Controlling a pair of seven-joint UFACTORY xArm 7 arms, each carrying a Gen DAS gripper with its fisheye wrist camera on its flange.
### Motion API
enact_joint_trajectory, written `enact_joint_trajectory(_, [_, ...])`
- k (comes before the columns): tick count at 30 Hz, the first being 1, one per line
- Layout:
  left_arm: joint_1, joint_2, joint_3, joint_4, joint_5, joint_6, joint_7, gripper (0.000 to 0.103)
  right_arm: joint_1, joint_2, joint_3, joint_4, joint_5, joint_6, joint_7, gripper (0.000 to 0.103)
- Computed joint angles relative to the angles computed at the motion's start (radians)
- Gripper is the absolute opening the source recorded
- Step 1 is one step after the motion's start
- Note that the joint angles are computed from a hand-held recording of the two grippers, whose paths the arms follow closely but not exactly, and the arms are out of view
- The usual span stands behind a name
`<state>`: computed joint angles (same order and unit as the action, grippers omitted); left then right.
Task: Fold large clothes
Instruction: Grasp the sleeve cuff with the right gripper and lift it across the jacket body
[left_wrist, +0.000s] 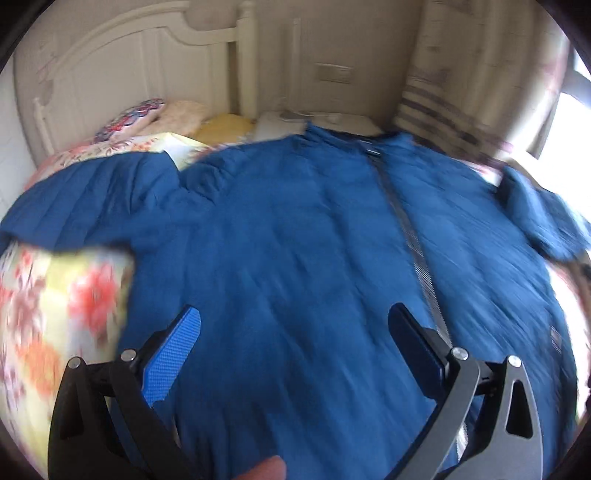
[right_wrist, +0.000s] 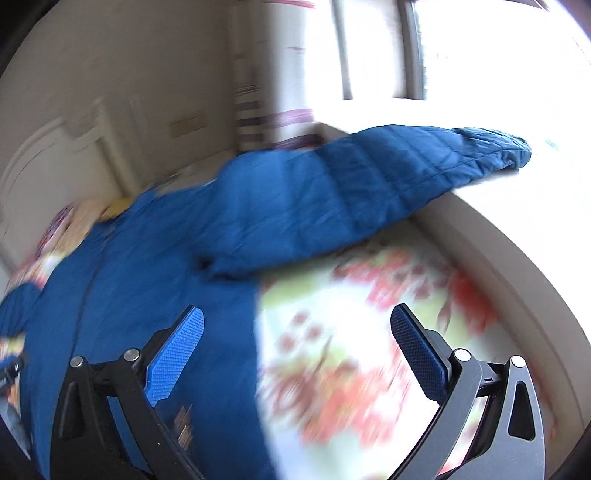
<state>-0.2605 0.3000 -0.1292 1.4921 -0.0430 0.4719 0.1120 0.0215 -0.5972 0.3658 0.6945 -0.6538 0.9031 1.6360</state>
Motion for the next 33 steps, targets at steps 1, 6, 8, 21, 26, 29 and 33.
enact_joint_trajectory(1, [-0.020, 0.084, 0.026, 0.104, 0.045, 0.024, -0.041, 0.101, -0.028, -0.008, -0.028, -0.018, -0.009, -0.033, 0.018, 0.098])
enact_joint_trajectory(6, [0.007, 0.281, -0.002, 0.355, 0.004, 0.142, -0.008, 0.101, -0.128, 0.043, -0.103, -0.031, -0.033, -0.138, 0.067, 0.094])
enact_joint_trajectory(8, [0.016, 0.305, -0.012, 0.377, -0.021, 0.159, 0.023, 0.101, -0.160, 0.057, -0.112, -0.038, -0.033, -0.179, 0.085, 0.084])
enact_joint_trajectory(21, [-0.034, 0.323, 0.031, 0.421, 0.058, 0.234, 0.008, 0.101, -0.161, 0.400, 0.119, 0.413, -0.499, -0.073, 0.063, 0.024])
enact_joint_trajectory(26, [-0.030, 0.312, 0.029, 0.401, 0.046, 0.219, 0.014, 0.101, -0.006, 0.755, 0.177, 0.746, -0.571, -0.027, -0.204, 0.024])
enact_joint_trajectory(29, [-0.028, 0.301, 0.029, 0.384, 0.044, 0.212, 0.016, 0.101, 0.048, 0.937, 0.224, 0.885, -0.464, 0.002, -0.404, 0.025])
enact_joint_trajectory(33, [-0.028, 0.300, 0.029, 0.384, 0.042, 0.212, 0.017, 0.101, 0.118, 1.038, 0.181, 0.963, -0.289, 0.052, -0.558, 0.050])
